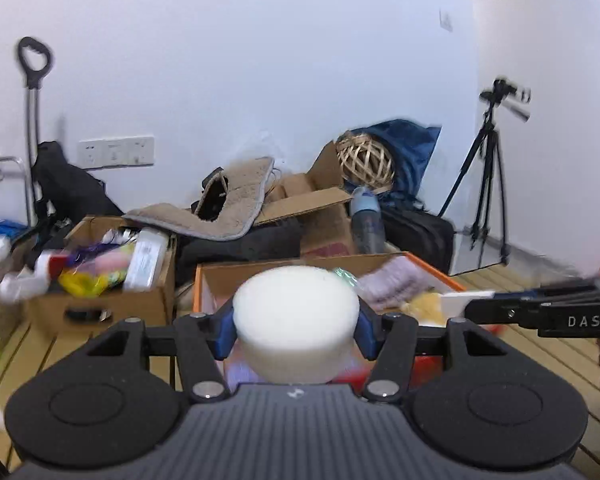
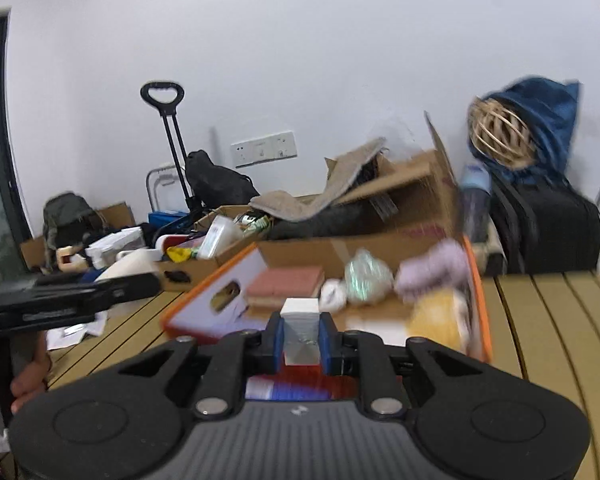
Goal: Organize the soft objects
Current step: 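Lower both items into the box and open both tools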
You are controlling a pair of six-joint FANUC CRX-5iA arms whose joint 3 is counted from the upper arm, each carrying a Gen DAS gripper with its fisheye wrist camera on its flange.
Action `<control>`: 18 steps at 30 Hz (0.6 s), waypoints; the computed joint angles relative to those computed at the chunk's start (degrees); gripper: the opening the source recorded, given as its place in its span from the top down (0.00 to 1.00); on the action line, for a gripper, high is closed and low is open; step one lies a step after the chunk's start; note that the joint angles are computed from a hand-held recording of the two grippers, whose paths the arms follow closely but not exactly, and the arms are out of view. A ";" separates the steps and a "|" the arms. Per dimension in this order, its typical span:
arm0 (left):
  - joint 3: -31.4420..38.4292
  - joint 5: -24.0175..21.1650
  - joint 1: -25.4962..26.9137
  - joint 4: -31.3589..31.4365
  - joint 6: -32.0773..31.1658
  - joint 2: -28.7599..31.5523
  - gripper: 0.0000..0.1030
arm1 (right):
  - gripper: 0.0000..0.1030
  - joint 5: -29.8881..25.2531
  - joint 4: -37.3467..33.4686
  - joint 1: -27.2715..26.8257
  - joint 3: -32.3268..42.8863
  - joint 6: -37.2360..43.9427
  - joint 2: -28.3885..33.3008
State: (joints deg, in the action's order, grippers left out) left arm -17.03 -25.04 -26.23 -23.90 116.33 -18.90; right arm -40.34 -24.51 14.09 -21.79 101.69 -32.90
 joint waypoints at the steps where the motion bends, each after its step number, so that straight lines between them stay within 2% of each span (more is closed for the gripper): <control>1: 1.58 0.09 1.87 5.14 -5.29 3.21 0.44 | 0.83 -0.65 -0.81 -0.18 2.86 0.61 3.45; 3: 5.10 -2.22 4.27 10.75 -9.60 9.12 0.42 | 0.81 -4.58 -4.28 -1.60 10.47 1.65 12.17; 5: 7.97 -6.11 6.25 14.85 -12.38 13.31 0.41 | 0.81 -6.11 -3.29 -1.01 15.35 -2.09 19.09; 6: 9.47 -8.30 6.31 13.66 -10.73 14.40 0.34 | 0.81 -7.33 -1.33 -0.19 17.57 -5.38 22.41; 7: 9.58 -8.49 6.49 13.57 -11.45 14.51 0.29 | 0.81 -9.14 -1.85 -0.32 19.71 -6.25 25.00; 8: 8.32 -7.04 6.97 14.43 -13.39 13.81 0.20 | 0.81 -10.28 -3.68 -0.74 21.18 -5.93 26.72; 9: 7.41 -6.06 7.27 14.88 -14.29 13.00 0.17 | 0.81 -11.82 -4.90 -1.00 22.89 -6.10 28.55; 10: 6.45 -5.47 7.77 16.38 -15.84 12.25 0.17 | 0.77 -12.24 -5.48 -1.01 23.61 -6.92 29.54; 11: 5.40 -5.22 8.50 18.18 -17.33 11.35 0.17 | 0.58 -12.81 -6.90 -1.23 24.06 -7.11 30.07; 12: 4.66 -5.22 9.10 18.99 -17.61 10.43 0.17 | 0.50 -13.79 -8.99 -1.90 24.76 -6.39 30.60; 13: 4.32 -5.67 9.42 18.60 -16.75 9.37 0.17 | 0.45 -12.77 -9.00 -1.61 23.96 -7.08 29.95; 15: 3.23 -5.82 9.90 17.47 -15.46 6.92 0.17 | 0.45 -9.57 -4.95 0.59 21.08 -9.23 27.39; 18: 1.95 -8.20 9.54 13.86 -11.46 1.73 0.17 | 0.45 -8.16 -3.94 0.76 18.09 -8.04 21.62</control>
